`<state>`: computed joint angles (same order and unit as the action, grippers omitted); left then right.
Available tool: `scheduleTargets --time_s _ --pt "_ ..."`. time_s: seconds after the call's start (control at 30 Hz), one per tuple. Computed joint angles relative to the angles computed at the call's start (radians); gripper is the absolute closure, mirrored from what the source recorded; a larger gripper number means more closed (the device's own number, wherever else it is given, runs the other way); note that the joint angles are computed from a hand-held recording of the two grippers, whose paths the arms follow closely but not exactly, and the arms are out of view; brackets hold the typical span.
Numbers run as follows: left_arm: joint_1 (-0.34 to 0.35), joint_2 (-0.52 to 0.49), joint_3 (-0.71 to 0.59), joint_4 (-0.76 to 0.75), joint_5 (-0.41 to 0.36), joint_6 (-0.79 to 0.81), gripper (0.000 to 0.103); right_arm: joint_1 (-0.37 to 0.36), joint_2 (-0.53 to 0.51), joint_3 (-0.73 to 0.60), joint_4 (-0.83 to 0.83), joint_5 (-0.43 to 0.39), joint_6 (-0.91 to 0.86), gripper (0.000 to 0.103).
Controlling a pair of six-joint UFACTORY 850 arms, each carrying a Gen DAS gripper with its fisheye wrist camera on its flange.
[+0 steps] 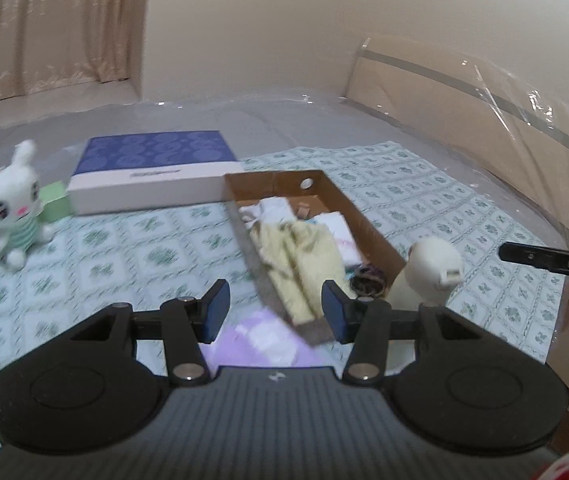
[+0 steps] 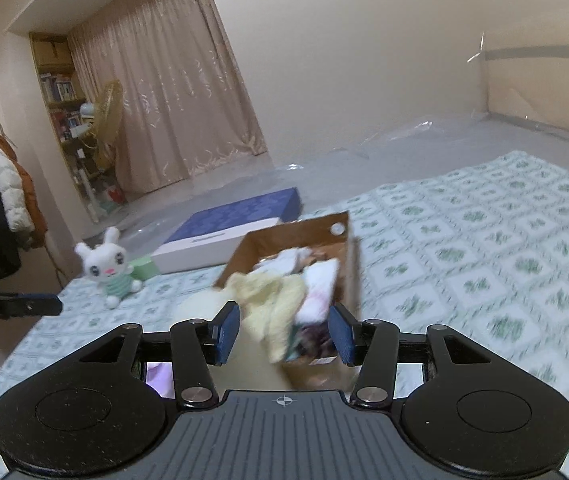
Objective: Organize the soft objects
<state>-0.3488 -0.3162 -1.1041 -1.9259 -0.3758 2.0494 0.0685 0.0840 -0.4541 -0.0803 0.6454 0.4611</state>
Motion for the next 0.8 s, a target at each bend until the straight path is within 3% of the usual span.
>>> scheduleTargets --time_s 0.23,0.57,0.7,0.8 --pt "0.049 0.129 0.175 -0.274 -0.008 0.229 0.056 0.160 0.063 0.053 0.194 0.001 -0.064 0.054" --pt "0.069 0.265 0.340 -0.607 0.048 0.580 0.056 0.388 0.054 0.067 0.546 0.034 -0.203 0.054" --pt "0.087 0.302 0.394 -0.614 0.039 0.559 0.056 0.462 0.032 0.056 0.661 0.057 -0.248 0.054" --pt "0.089 0.325 0.431 -0.712 0.035 0.652 0.056 0.512 0.008 0.041 0.726 0.065 -0.287 0.054"
